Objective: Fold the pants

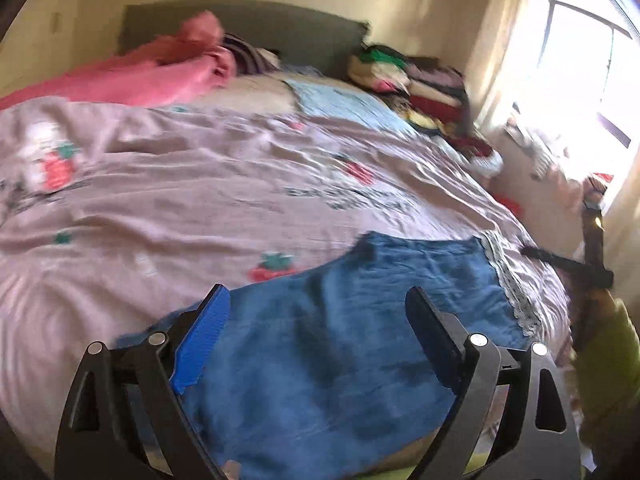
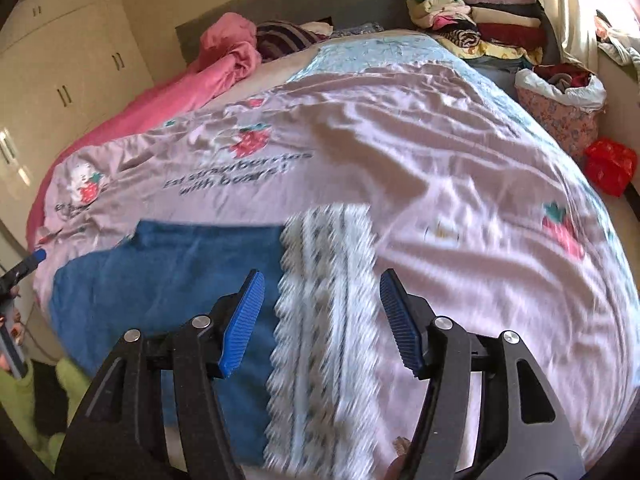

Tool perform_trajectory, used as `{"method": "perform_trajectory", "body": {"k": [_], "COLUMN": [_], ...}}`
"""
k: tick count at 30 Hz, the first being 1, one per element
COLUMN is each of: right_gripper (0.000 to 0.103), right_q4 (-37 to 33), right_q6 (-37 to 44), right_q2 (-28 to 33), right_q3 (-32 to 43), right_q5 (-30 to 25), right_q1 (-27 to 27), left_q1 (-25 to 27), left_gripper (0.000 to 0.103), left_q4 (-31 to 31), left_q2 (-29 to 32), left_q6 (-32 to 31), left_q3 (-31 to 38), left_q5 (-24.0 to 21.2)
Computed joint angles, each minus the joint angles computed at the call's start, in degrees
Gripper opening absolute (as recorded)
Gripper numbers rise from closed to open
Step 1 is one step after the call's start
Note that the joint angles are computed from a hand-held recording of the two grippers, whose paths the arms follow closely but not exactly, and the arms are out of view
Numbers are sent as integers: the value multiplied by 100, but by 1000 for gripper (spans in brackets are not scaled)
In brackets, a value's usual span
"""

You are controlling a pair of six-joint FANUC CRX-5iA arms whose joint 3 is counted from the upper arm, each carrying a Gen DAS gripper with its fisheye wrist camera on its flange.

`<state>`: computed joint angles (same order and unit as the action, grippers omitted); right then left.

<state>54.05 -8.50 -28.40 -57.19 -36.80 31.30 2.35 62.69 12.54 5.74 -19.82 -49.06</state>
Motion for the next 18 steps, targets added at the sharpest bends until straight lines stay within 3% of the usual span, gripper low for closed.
{"method": "perform_trajectory", "body": {"k": [4, 7, 10, 12, 16, 17, 18], "right_gripper": [53, 53, 52, 45, 37, 31, 27], "right_q4": [-225, -790, -1449, -1885, -1470, -1395, -1236], "right_q6": [651, 1305, 2024, 2470, 2167, 2122, 2025], "right_q2": [434, 827, 1121, 1259, 1148, 1112, 1057], "right_q3": [233, 437, 608, 683, 324, 268, 195], "right_q5": [843, 1443, 1648, 1780, 2342, 2418, 2497], "right_q1": [-781, -1248, -1358, -1372, -1549, -1575, -1600], "left_q1": [-446, -687, -897, -1011, -1105, -1110, -1143], "left_gripper": [88, 88, 88, 88, 86, 76, 59], "left_q4": [-595, -924, -1268, -1462, -1743, -1753, -1795], "left_q2": [462, 917, 1281, 1504, 2028, 2122, 2145], "left_q6": [393, 797, 1205, 1411, 2011, 2109, 2213], "left_q3": [570, 1078, 1507, 1759, 2350, 2450, 2451], "left_q5": [56, -117, -77, -8, -369, -491, -458]}}
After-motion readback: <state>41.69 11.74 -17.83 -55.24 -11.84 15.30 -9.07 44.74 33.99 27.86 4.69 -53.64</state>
